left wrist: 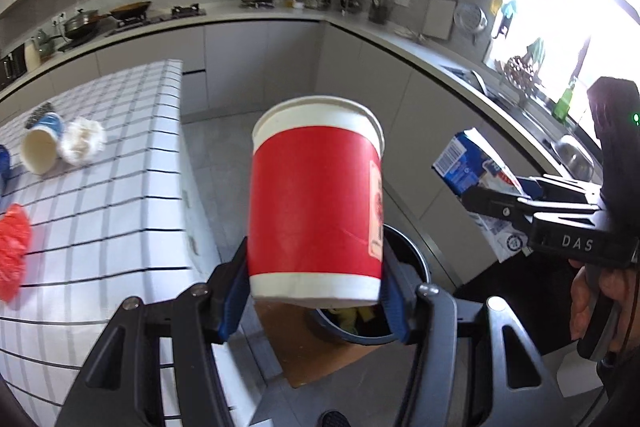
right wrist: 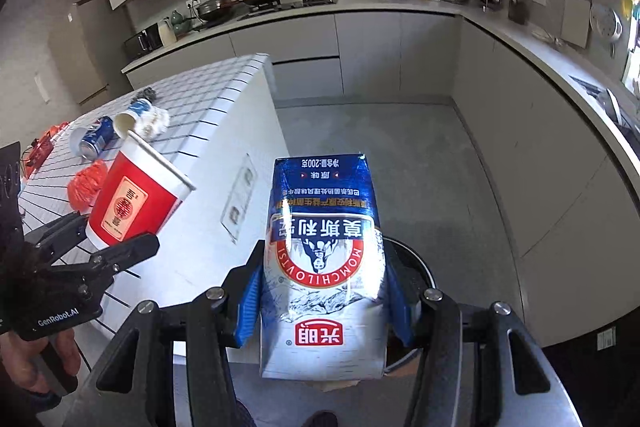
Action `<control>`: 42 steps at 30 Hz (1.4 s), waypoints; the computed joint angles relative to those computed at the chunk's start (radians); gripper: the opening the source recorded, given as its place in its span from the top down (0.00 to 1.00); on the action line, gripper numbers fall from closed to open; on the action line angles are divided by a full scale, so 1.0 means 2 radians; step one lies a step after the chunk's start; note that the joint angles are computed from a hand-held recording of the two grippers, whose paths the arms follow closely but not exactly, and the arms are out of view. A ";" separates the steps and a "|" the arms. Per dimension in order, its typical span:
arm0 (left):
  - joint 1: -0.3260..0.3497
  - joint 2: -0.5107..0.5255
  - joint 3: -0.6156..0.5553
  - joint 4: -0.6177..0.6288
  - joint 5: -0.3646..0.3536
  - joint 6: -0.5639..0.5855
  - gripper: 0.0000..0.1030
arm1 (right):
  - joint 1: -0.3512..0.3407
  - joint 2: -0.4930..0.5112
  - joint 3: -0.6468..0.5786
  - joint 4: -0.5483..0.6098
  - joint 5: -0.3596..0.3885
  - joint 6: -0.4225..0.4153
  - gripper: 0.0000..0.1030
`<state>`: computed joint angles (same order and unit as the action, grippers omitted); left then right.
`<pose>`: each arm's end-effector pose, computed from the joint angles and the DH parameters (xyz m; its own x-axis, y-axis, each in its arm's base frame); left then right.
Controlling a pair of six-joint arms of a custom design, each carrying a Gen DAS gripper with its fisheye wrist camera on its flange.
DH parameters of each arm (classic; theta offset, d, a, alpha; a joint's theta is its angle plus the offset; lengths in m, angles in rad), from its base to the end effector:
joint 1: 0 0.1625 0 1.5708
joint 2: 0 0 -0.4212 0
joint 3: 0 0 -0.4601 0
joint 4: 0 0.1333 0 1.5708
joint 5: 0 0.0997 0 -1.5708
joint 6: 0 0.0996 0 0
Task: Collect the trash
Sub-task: 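Carry the red cup and milk carton over the black bin with both tools, then open both tools to drop the cup and carton into the bin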
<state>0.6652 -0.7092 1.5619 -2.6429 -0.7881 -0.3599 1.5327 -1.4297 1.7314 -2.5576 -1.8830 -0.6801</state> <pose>-0.4527 -0.6138 0.0431 -0.7931 0.2213 -0.5675 0.5221 0.7269 -0.4461 0.0784 -0.6392 0.4325 -0.7522 -0.3074 0.5828 -0.5704 0.7466 -0.3424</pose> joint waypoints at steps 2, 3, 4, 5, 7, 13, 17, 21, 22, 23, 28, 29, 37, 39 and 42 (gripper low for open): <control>0.001 0.012 -0.011 0.008 -0.007 -0.004 0.43 | -0.012 0.002 -0.007 0.008 0.007 -0.009 0.47; 0.002 0.018 -0.016 0.009 -0.009 -0.005 0.43 | -0.017 0.002 -0.009 0.012 0.012 -0.013 0.47; 0.003 0.026 -0.023 0.011 -0.014 -0.003 0.43 | -0.024 0.004 -0.013 0.017 0.018 -0.021 0.47; 0.003 0.031 -0.026 0.009 -0.018 -0.002 0.43 | -0.030 0.005 -0.016 0.019 0.020 -0.028 0.47; 0.006 0.043 -0.036 0.009 -0.027 0.007 0.43 | -0.038 0.011 -0.023 0.028 0.021 -0.041 0.47; 0.017 0.071 -0.056 0.030 -0.047 0.001 0.43 | -0.066 0.031 -0.045 0.063 0.029 -0.085 0.46; 0.025 0.092 -0.075 0.055 -0.055 -0.009 0.43 | -0.083 0.057 -0.068 0.096 0.027 -0.117 0.46; 0.042 0.112 -0.088 0.061 -0.092 -0.015 0.38 | -0.093 0.087 -0.095 0.135 0.019 -0.135 0.46; 0.045 0.117 -0.087 0.062 -0.081 -0.022 0.14 | -0.097 0.095 -0.101 0.140 0.023 -0.146 0.45; 0.044 0.121 -0.090 0.085 -0.053 -0.047 0.05 | -0.101 0.103 -0.107 0.138 0.022 -0.151 0.21; 0.046 0.108 -0.072 0.122 -0.013 -0.114 0.02 | -0.114 0.134 -0.142 0.112 0.004 -0.122 0.00; 0.046 0.108 -0.074 0.129 -0.010 -0.123 0.02 | -0.116 0.135 -0.146 0.112 0.007 -0.117 0.00; 0.035 0.114 -0.081 0.153 0.016 -0.153 0.01 | -0.118 0.132 -0.138 0.099 0.008 -0.119 0.00; 0.035 0.115 -0.082 0.151 0.017 -0.149 0.01 | -0.118 0.129 -0.135 0.101 0.008 -0.119 0.00; 0.036 0.115 -0.085 0.149 0.018 -0.142 0.01 | -0.117 0.121 -0.128 0.098 0.007 -0.123 0.00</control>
<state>0.7376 -0.4784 1.3912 -2.3443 -0.7526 -0.6445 1.2990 -1.1874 1.4764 -2.3614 -1.8683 -0.9254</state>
